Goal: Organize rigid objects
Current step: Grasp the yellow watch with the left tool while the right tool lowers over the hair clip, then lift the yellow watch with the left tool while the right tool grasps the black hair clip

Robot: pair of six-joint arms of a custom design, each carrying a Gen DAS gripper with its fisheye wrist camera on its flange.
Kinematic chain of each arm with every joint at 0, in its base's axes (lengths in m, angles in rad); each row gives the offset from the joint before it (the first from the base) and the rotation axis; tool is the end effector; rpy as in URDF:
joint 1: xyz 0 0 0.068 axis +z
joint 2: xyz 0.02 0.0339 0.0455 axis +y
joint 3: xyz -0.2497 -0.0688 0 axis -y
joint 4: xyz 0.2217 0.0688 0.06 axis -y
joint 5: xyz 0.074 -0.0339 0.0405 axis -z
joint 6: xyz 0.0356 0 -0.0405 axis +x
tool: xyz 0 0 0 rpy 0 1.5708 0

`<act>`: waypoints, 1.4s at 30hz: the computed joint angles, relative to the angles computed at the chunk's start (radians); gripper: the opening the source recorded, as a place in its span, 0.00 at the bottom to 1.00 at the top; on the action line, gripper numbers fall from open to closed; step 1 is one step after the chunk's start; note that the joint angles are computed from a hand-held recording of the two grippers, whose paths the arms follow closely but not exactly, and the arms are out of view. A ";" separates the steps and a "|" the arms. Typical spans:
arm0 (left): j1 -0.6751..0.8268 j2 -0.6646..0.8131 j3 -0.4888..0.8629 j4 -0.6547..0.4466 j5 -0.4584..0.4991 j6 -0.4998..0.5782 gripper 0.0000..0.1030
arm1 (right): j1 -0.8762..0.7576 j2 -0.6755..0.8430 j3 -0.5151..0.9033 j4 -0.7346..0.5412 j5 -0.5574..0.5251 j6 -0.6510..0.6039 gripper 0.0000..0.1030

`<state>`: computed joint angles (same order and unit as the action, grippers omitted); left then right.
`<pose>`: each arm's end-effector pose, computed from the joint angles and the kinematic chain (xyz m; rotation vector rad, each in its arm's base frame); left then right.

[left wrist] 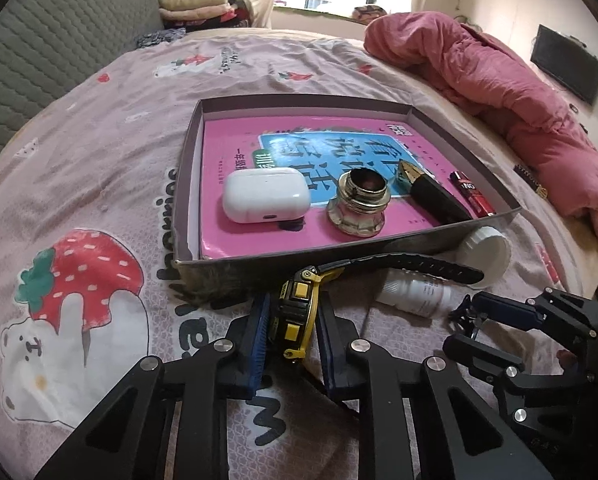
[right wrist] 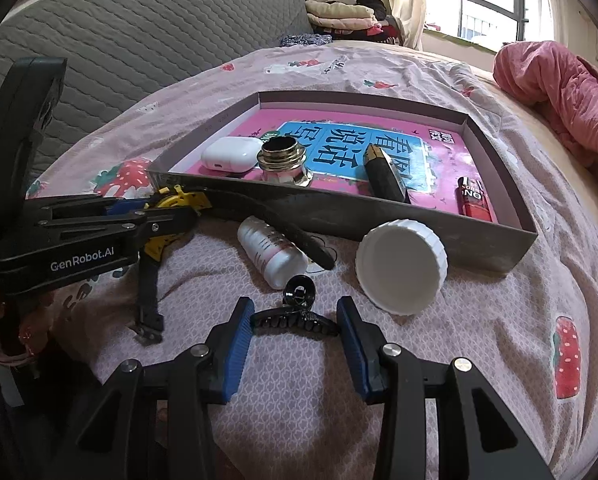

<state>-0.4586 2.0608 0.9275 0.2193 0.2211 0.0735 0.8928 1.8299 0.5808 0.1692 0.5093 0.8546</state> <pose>0.3123 -0.1629 0.0723 0.7497 2.3910 -0.4361 0.1769 0.1920 0.0708 0.1127 2.4480 0.0610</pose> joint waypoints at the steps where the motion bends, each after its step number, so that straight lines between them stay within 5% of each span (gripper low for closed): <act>1: 0.002 -0.001 0.000 -0.002 0.004 -0.002 0.21 | 0.000 -0.007 -0.005 0.001 -0.001 0.002 0.42; 32: 0.061 -0.244 -0.225 0.241 0.111 -0.110 0.19 | 0.043 -0.249 -0.097 -0.058 0.096 0.045 0.42; 42: 0.077 -0.193 -0.167 0.152 0.143 -0.084 0.19 | 0.027 -0.238 -0.088 -0.051 0.099 0.016 0.42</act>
<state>-0.3811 1.8678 0.7602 0.3714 0.3638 -0.0106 0.9199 1.5919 0.4929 0.1178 0.6078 0.8704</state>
